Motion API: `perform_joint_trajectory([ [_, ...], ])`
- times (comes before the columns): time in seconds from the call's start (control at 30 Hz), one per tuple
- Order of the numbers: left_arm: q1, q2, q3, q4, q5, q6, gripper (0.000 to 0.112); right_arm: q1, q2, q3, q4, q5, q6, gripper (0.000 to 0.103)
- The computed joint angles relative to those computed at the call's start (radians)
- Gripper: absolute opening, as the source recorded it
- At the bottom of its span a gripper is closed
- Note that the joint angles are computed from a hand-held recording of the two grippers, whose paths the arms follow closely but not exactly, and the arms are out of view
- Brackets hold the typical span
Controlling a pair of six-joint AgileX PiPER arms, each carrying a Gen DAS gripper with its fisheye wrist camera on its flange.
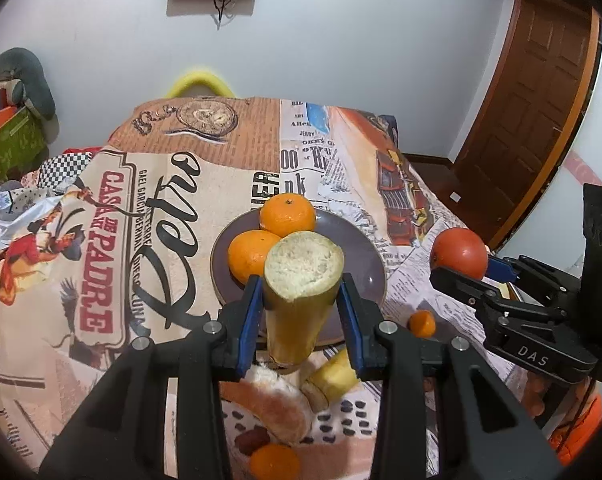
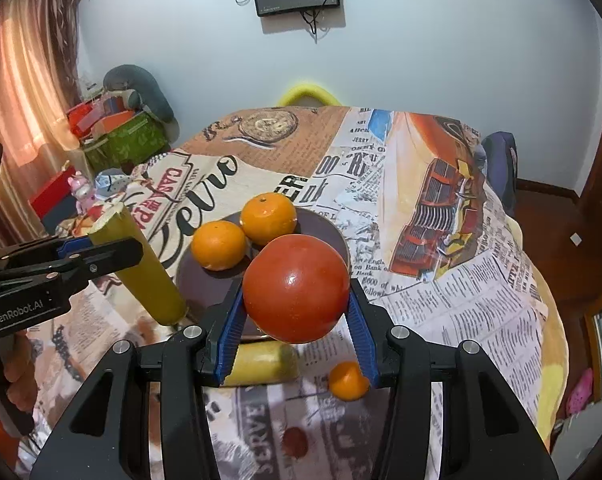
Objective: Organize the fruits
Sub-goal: 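Lift and carry the gourd and tomato toward the purple plate with both grippers, then lay the gourd and tomato on the plate and open both grippers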
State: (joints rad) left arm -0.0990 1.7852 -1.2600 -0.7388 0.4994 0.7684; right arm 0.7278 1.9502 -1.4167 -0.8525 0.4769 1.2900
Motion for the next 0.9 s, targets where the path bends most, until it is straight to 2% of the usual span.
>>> perform_joint_trajectory([
  [0.2, -0.027, 0.099, -0.107, 0.051, 0.012, -0.065, 0.037, -0.043, 0.058, -0.061, 0.092, -0.011, -0.123, 0.045],
  [0.37, -0.053, 0.196, -0.221, 0.116, 0.051, -0.138, 0.037, -0.072, 0.104, -0.116, 0.150, -0.010, -0.208, 0.045],
  [0.47, -0.078, 0.218, -0.248, 0.155, 0.015, -0.167, 0.037, -0.088, 0.133, -0.151, 0.186, -0.005, -0.264, 0.045],
  [0.63, -0.100, 0.281, -0.341, 0.216, 0.025, -0.225, 0.037, -0.121, 0.190, -0.224, 0.270, 0.020, -0.375, 0.045],
  [0.83, -0.089, 0.371, -0.480, 0.232, 0.091, -0.279, 0.037, -0.154, 0.266, -0.337, 0.405, 0.057, -0.531, 0.045],
  [0.9, -0.081, 0.409, -0.543, 0.232, 0.143, -0.289, 0.037, -0.157, 0.292, -0.384, 0.434, 0.078, -0.576, 0.045],
])
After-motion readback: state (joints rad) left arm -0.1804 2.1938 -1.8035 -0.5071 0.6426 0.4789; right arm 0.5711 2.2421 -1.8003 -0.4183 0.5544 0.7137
